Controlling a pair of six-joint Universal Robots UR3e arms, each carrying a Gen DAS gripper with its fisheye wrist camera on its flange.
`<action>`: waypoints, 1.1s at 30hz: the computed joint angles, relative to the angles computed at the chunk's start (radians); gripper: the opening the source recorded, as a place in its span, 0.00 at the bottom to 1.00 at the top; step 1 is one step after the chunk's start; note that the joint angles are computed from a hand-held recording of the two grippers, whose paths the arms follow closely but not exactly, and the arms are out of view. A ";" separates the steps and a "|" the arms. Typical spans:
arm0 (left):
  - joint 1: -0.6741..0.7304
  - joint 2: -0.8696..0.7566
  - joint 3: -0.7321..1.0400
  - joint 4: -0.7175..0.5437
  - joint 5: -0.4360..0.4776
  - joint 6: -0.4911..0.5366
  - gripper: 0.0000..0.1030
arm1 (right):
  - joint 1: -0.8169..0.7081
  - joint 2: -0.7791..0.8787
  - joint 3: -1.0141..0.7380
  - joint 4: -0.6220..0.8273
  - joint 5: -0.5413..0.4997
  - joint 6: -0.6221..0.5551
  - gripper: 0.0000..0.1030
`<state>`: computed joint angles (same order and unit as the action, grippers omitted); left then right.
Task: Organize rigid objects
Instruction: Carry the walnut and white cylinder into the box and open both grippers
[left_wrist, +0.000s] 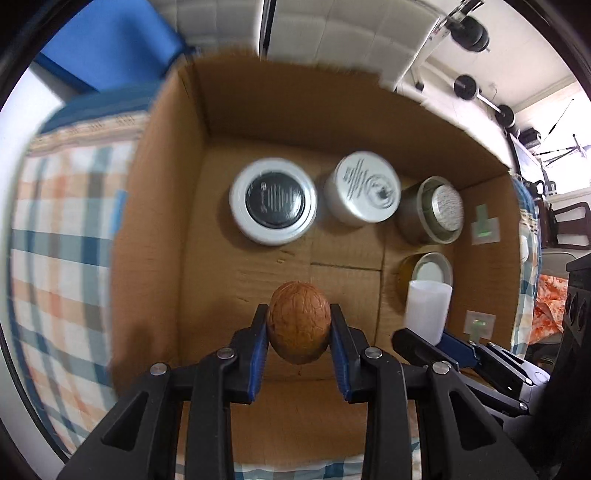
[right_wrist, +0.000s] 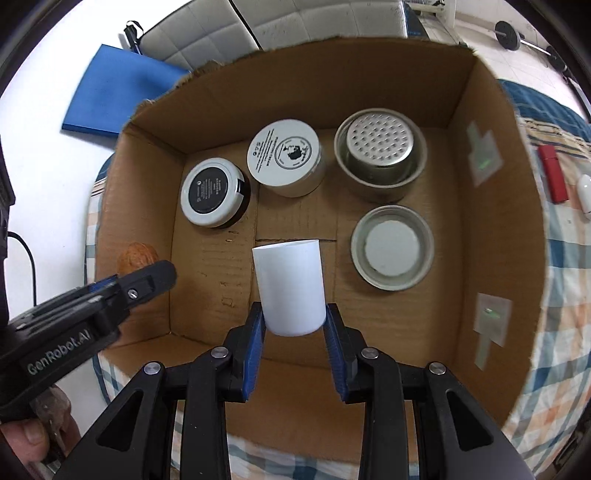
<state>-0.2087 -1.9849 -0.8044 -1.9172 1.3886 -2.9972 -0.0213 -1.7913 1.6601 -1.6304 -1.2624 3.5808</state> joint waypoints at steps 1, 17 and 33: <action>-0.001 -0.019 0.007 -0.004 0.000 0.003 0.27 | 0.002 0.029 0.005 -0.019 0.013 0.006 0.33; -0.001 -0.177 0.045 -0.053 0.039 0.030 0.27 | 0.019 0.267 0.010 -0.118 0.032 0.033 0.33; -0.023 -0.289 0.306 -0.211 0.055 -0.001 0.55 | 0.083 0.352 -0.074 -0.070 -0.015 0.020 0.54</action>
<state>-0.2316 -2.2734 -0.4986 -2.1284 1.4438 -2.9979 0.0619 -1.4392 1.5857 -1.7000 -1.2776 3.6012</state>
